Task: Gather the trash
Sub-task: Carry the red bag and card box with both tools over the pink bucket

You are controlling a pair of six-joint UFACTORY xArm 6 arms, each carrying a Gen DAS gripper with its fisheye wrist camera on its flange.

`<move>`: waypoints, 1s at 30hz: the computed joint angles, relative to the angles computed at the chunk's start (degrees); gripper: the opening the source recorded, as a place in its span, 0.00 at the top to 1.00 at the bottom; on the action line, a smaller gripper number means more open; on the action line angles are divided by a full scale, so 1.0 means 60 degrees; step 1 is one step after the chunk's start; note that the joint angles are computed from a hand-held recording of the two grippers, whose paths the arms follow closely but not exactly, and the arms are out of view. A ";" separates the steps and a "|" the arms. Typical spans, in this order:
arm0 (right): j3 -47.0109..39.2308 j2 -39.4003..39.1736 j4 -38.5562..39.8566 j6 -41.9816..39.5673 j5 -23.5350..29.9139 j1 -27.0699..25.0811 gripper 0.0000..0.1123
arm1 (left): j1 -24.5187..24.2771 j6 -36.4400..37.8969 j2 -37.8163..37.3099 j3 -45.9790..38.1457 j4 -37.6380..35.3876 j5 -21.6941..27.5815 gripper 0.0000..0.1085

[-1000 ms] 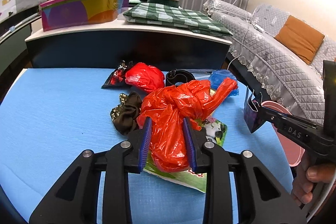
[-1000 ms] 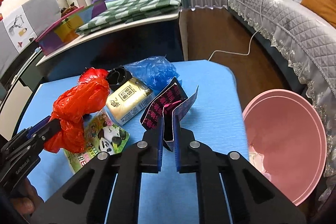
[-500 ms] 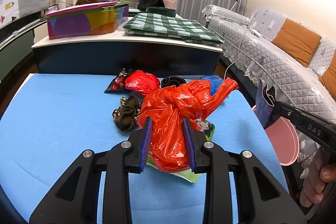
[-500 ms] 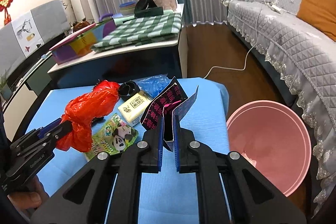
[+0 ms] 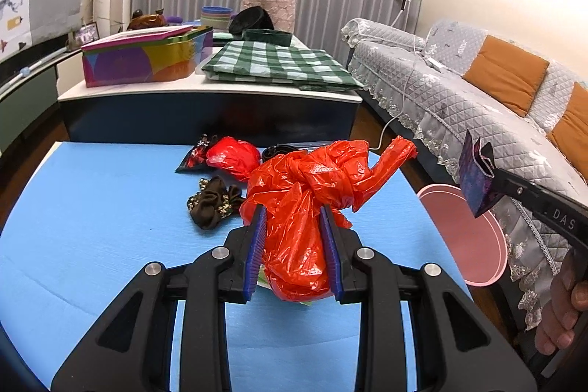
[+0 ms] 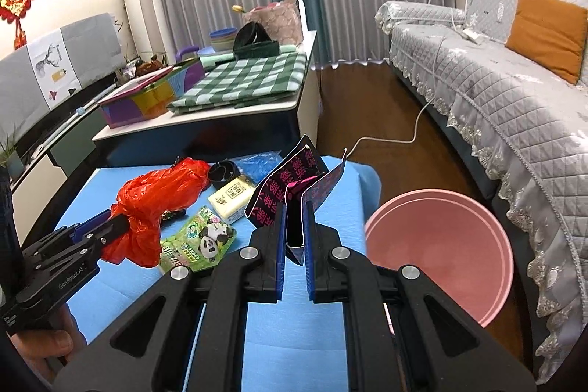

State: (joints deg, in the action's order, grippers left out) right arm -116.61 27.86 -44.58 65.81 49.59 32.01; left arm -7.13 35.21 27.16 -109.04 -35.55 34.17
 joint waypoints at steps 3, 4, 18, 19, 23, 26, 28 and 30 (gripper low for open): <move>0.0635 -0.0512 -0.0294 0.0324 -0.0067 -0.0013 0.92 | -0.0075 0.0120 -0.0203 0.0250 -0.0094 -0.0065 0.73; 0.0846 -0.0685 -0.0379 0.0443 -0.0092 -0.0029 0.92 | -0.0101 0.0112 -0.0230 0.0270 -0.0099 -0.0065 0.73; 0.2631 -0.2247 -0.1096 0.1387 -0.0092 -0.0291 0.92 | -0.0685 0.0161 -0.0625 0.0717 -0.0244 0.0004 0.73; 0.2748 -0.2357 -0.1129 0.1439 -0.0087 -0.0327 0.92 | -0.0741 0.0135 -0.0604 0.0655 -0.0255 0.0060 0.73; 0.3146 -0.2735 -0.1283 0.1622 0.0021 -0.0454 0.92 | -0.0984 -0.0047 -0.0497 0.0398 -0.0201 0.0183 0.73; 0.3541 -0.3085 -0.1388 0.1798 0.0100 -0.0585 0.92 | -0.1182 -0.0199 -0.0309 0.0098 -0.0112 0.0273 0.73; 0.3750 -0.3257 -0.1358 0.1852 0.0099 -0.0694 0.92 | -0.1325 -0.0272 -0.0190 -0.0101 -0.0044 0.0344 0.73; 0.3987 -0.3455 -0.1330 0.1910 0.0164 -0.0822 0.92 | -0.1484 -0.0370 -0.0036 -0.0332 0.0034 0.0413 0.73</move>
